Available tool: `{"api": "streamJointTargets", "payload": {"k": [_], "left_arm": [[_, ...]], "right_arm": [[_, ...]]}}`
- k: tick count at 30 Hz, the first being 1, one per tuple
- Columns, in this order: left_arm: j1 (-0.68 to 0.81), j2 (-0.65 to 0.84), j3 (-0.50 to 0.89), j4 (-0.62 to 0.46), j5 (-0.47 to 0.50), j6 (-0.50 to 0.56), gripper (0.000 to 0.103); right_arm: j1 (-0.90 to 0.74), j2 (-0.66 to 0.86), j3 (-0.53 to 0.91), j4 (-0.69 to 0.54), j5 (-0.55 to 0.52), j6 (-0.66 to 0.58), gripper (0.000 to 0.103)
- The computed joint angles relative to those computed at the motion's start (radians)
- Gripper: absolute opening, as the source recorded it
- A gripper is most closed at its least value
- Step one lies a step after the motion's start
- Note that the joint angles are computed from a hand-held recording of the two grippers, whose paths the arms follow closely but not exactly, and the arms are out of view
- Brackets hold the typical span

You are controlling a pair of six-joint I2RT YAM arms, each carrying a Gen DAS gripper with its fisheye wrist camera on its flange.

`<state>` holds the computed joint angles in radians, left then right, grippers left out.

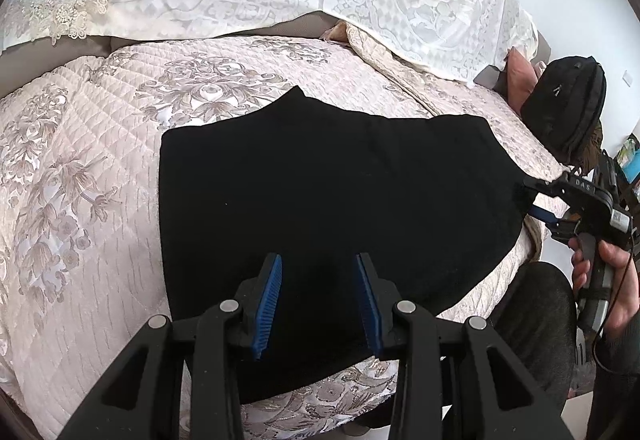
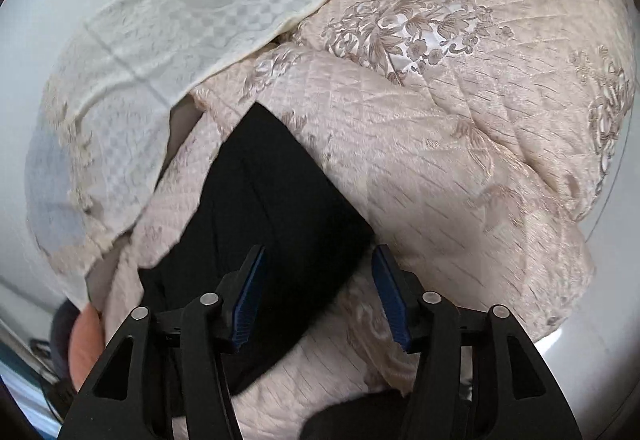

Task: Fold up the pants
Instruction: 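Grasp the folded pants edge with the right gripper and lift it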

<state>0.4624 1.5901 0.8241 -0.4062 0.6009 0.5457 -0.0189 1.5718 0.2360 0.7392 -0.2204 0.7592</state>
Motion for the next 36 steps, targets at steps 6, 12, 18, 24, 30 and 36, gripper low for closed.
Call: {"api": "streamJointTargets", "payload": {"k": [6,12,18,24,30,36], "left_arm": [[-0.007,0.017,0.024,0.005,-0.008,-0.007,0.04],[-0.007,0.021,0.022,0.009,-0.014,-0.016,0.04],[-0.001,0.011,0.017,0.001,0.001,-0.008,0.04],[0.02,0.008,0.021,0.002,0.012,-0.017,0.04],[0.052,0.007,0.028,-0.004,0.022,-0.013,0.04],[0.079,0.015,0.035,-0.01,0.037,-0.009,0.04]], "right_arm": [[0.039,-0.005,0.033,-0.011,0.036,0.051,0.06],[-0.012,0.094,0.068,0.051,-0.023,0.116,0.059],[0.0,0.039,0.05,0.017,-0.002,0.114,0.025],[-0.001,0.034,0.034,0.062,-0.015,0.102,0.021],[0.069,-0.157,-0.003,0.022,0.017,0.073,0.019],[0.192,-0.271,0.059,-0.099,0.065,0.024,0.019]]}}
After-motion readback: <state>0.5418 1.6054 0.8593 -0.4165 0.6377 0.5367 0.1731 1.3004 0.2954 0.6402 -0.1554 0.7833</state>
